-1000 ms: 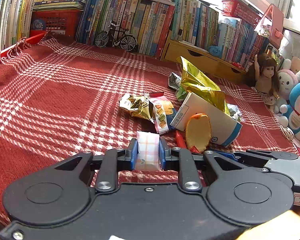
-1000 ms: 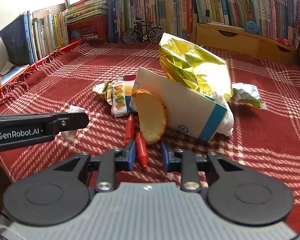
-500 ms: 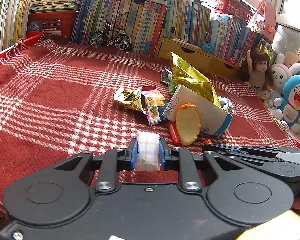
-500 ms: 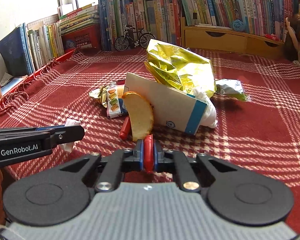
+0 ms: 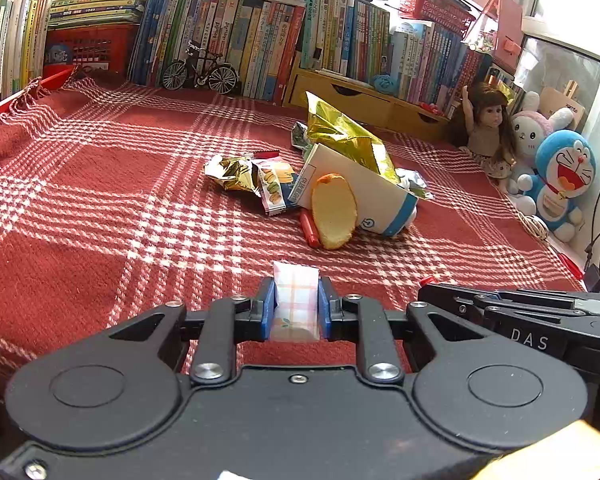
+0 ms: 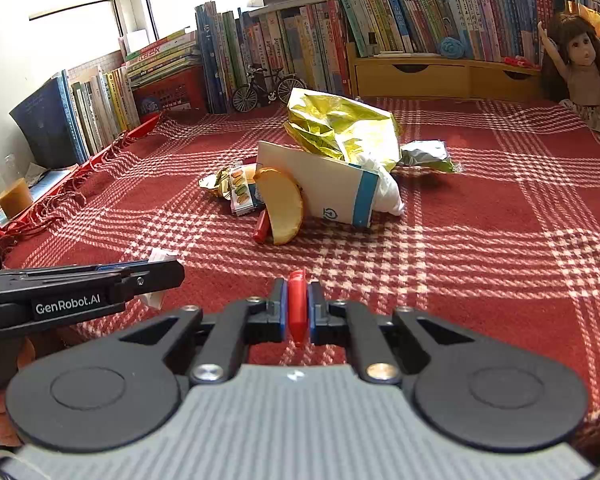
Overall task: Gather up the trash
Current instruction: 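Carry the white candy and red crayon down to the trash bin with both grippers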
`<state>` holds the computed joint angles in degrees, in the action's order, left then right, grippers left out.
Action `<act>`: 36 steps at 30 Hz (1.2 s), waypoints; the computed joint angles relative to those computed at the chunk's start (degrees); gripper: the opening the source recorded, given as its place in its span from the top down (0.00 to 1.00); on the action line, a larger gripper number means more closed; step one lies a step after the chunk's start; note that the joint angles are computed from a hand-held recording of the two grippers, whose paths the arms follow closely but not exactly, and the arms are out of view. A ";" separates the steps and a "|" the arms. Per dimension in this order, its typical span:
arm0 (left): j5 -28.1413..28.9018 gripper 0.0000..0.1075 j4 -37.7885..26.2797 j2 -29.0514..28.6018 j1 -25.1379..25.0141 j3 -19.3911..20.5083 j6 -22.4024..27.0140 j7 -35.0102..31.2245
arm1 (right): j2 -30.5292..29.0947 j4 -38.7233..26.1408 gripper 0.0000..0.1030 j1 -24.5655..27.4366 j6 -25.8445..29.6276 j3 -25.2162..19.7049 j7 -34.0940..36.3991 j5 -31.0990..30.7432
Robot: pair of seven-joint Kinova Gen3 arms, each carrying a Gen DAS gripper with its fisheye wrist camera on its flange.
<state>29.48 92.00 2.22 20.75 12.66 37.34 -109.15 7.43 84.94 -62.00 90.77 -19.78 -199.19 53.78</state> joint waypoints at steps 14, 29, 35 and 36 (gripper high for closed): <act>7.47 0.81 6.64 -8.90 -0.58 -4.36 5.93 -8.83 | 2.07 -3.77 0.86 -7.99 5.78 -1.88 -4.11 0.45; -3.00 0.81 10.64 -8.25 -1.16 -2.83 11.78 -3.78 | 2.91 -2.43 0.86 -8.71 -2.43 -1.10 -4.73 -11.56; -6.77 0.81 10.81 -4.94 -0.71 -1.67 13.89 -0.11 | 2.85 0.02 0.86 -6.20 -8.45 -0.38 -3.77 -16.62; -7.97 0.80 10.89 -4.43 -0.42 -1.23 13.87 0.79 | 2.73 0.66 0.86 -5.84 -9.50 -0.27 -4.08 -17.15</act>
<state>21.50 102.88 -2.21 20.33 11.43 51.21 -108.36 10.16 85.60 -67.84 81.27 -20.05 -203.27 36.63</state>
